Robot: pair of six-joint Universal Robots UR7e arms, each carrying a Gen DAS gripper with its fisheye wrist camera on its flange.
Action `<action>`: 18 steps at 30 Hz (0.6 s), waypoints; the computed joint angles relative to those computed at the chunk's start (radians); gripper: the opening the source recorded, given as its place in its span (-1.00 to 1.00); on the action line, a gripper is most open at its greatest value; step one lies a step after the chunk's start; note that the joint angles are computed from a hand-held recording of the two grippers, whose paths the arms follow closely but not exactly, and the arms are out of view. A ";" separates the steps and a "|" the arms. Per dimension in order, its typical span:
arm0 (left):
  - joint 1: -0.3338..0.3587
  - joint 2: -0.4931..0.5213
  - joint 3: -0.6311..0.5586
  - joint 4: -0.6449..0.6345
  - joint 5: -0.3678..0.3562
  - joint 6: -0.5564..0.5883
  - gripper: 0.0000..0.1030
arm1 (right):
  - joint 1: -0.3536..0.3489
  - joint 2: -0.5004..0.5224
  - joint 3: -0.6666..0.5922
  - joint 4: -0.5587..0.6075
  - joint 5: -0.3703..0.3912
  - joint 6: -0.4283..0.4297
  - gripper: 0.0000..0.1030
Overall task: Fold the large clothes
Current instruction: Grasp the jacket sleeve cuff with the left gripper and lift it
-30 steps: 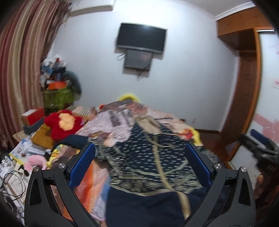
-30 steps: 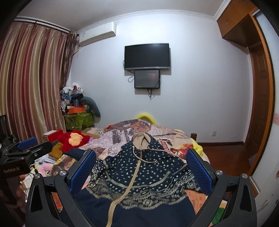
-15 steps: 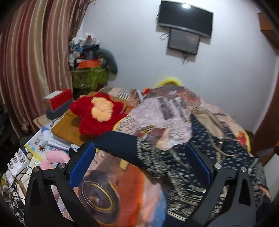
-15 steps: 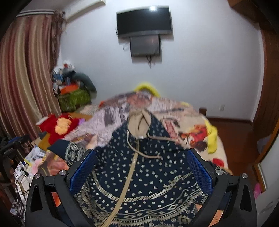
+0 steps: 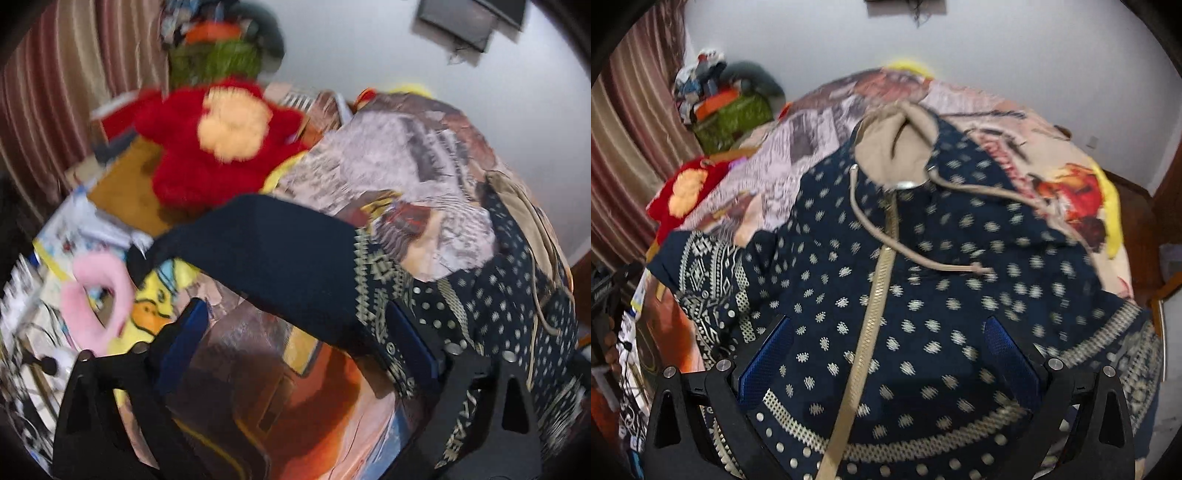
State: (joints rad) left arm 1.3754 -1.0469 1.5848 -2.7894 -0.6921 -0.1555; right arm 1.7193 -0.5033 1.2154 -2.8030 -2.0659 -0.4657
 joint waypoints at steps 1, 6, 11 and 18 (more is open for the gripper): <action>0.020 -0.002 -0.019 0.039 -0.047 -0.055 0.75 | -0.001 0.018 -0.026 0.027 0.000 -0.006 0.99; 0.078 -0.007 -0.043 0.038 -0.201 -0.165 0.71 | -0.001 0.087 -0.129 0.136 0.003 -0.032 0.99; 0.095 0.015 -0.100 0.061 -0.193 -0.191 0.05 | -0.004 0.136 -0.202 0.216 0.011 -0.032 0.99; 0.102 0.036 -0.154 0.059 -0.153 -0.240 -0.80 | -0.018 0.139 -0.215 0.303 0.035 0.021 0.99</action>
State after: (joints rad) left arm 1.4776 -1.0108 1.4310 -2.7304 -0.8451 -0.3950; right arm 1.7011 -0.3643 1.0000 -2.5002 -2.0307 -0.4451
